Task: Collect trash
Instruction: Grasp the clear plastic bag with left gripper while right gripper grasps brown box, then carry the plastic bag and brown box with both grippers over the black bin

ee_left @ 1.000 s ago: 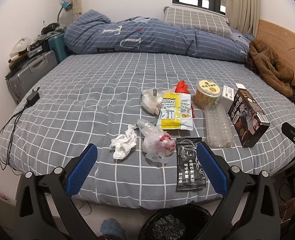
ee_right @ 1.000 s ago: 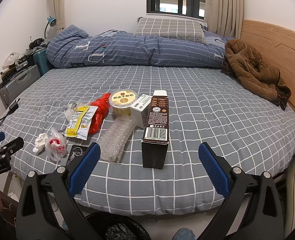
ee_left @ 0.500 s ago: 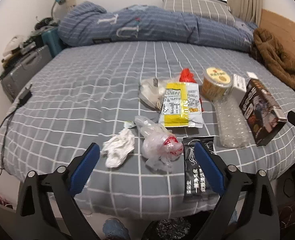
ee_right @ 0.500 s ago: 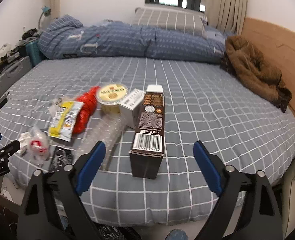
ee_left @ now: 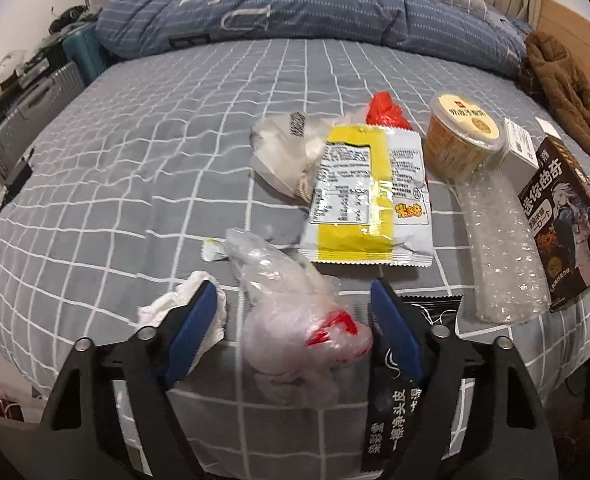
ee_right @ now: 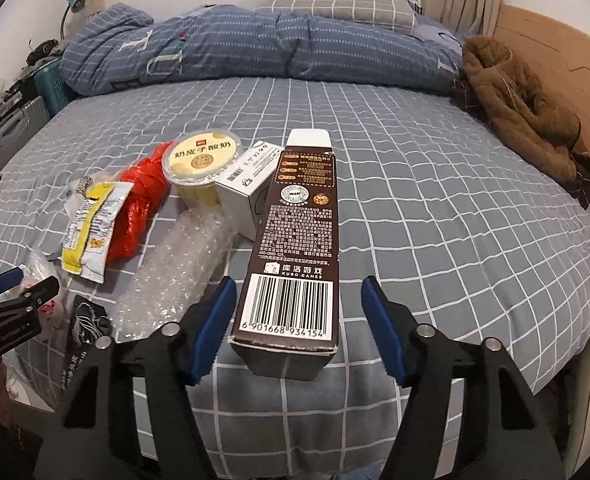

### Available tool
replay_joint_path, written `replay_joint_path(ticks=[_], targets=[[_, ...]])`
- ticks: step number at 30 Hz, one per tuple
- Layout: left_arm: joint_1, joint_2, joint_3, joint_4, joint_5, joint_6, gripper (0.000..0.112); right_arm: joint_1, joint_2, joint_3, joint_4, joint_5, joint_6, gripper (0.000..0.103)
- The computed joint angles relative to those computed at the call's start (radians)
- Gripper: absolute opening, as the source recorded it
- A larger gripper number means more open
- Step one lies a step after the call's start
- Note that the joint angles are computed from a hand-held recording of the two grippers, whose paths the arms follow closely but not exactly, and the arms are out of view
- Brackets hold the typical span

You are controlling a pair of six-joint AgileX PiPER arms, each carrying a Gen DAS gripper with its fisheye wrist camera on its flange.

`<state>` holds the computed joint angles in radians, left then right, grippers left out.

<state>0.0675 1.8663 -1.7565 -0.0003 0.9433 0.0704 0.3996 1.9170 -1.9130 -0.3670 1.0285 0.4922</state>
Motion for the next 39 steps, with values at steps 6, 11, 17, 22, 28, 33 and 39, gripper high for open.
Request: replay_joint_path(ticks=[6,11,17,22,28,33,39], targets=[[-0.011,0.025,-0.004,0.018,0.001,0.001,0.06,-0.02,0.028,-0.017,0.049,0.002,-0.021,0.049],[-0.009,0.026,0.002,0.011,-0.013,0.003,0.059,-0.022,0.044,-0.03,0.06,0.009,-0.016,0.045],[0.003,0.015,0.011,-0.024,-0.013,0.017,0.057,-0.029,0.029,-0.01,0.068,-0.015,0.015,0.043],[0.017,-0.013,0.022,-0.051,-0.012,0.038,0.057,-0.023,-0.01,0.022,0.044,-0.037,0.033,0.043],[0.033,-0.055,0.04,-0.084,-0.004,0.067,0.057,-0.008,-0.049,0.055,0.024,-0.043,0.038,0.043],[0.047,-0.098,0.052,-0.107,0.007,0.088,0.057,0.002,-0.091,0.093,0.014,-0.052,0.045,0.043],[0.052,-0.148,0.077,-0.119,0.008,0.098,0.057,0.026,-0.141,0.134,-0.006,-0.059,0.058,0.043]])
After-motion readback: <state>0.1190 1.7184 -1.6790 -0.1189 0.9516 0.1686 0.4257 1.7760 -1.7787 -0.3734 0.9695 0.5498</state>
